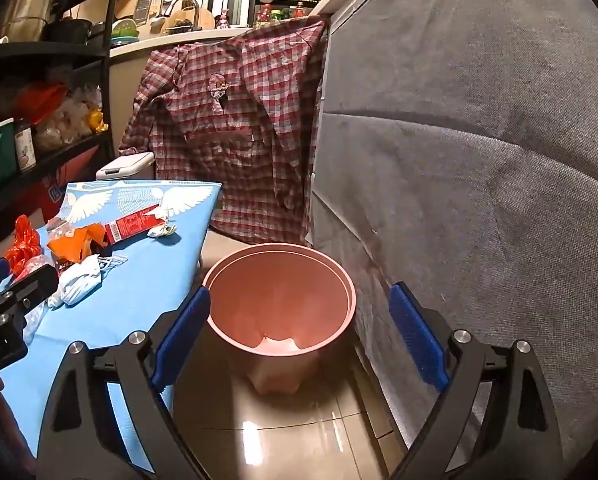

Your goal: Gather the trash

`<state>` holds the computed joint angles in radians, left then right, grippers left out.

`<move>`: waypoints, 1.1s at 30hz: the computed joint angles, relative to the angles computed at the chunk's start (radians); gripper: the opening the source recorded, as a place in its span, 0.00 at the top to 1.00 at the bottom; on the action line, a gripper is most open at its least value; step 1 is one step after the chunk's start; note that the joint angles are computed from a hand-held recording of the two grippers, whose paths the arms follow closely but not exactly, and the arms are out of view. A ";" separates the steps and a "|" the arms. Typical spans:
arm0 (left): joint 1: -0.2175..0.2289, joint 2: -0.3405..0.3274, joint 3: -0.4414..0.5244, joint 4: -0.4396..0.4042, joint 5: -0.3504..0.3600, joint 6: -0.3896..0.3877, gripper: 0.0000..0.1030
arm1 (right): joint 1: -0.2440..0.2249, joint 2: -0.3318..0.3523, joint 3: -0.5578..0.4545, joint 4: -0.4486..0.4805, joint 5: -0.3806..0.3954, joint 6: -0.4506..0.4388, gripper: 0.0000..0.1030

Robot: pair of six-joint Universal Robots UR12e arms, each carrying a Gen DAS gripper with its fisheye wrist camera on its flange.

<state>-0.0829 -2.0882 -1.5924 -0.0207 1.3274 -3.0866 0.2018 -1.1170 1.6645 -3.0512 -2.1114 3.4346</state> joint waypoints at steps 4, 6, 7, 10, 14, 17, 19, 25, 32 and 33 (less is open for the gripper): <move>0.004 0.001 0.002 -0.020 -0.018 -0.005 0.08 | -0.006 -0.006 0.001 0.030 0.037 0.015 0.14; 0.006 0.003 0.004 -0.032 -0.019 -0.004 0.08 | -0.004 -0.005 -0.003 0.047 0.035 0.015 0.14; 0.007 0.003 0.005 -0.035 -0.019 -0.005 0.08 | -0.001 -0.003 -0.005 0.053 0.028 0.010 0.14; 0.009 0.003 0.008 -0.053 -0.032 -0.006 0.08 | 0.002 -0.002 -0.009 0.064 0.021 0.002 0.14; 0.008 0.001 0.012 -0.075 -0.031 -0.008 0.08 | -0.001 -0.004 -0.013 0.095 0.024 0.015 0.14; 0.007 0.001 0.011 -0.082 -0.030 -0.005 0.08 | -0.006 -0.006 -0.013 0.111 0.032 0.033 0.14; 0.006 0.000 0.011 -0.084 -0.027 -0.003 0.09 | -0.007 -0.007 -0.013 0.118 0.033 0.037 0.14; 0.004 -0.002 0.014 -0.103 -0.033 0.005 0.09 | -0.007 -0.007 -0.014 0.125 0.030 0.043 0.14; 0.003 -0.004 0.011 -0.104 -0.052 0.022 0.09 | -0.010 -0.011 -0.012 0.136 0.020 0.070 0.14; 0.003 -0.005 0.012 -0.106 -0.054 0.023 0.09 | -0.011 -0.011 -0.011 0.136 0.019 0.072 0.14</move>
<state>-0.0797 -2.0928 -1.5807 -0.1272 1.2736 -3.0636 0.1910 -1.1284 1.6536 -2.9151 -2.0924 3.5062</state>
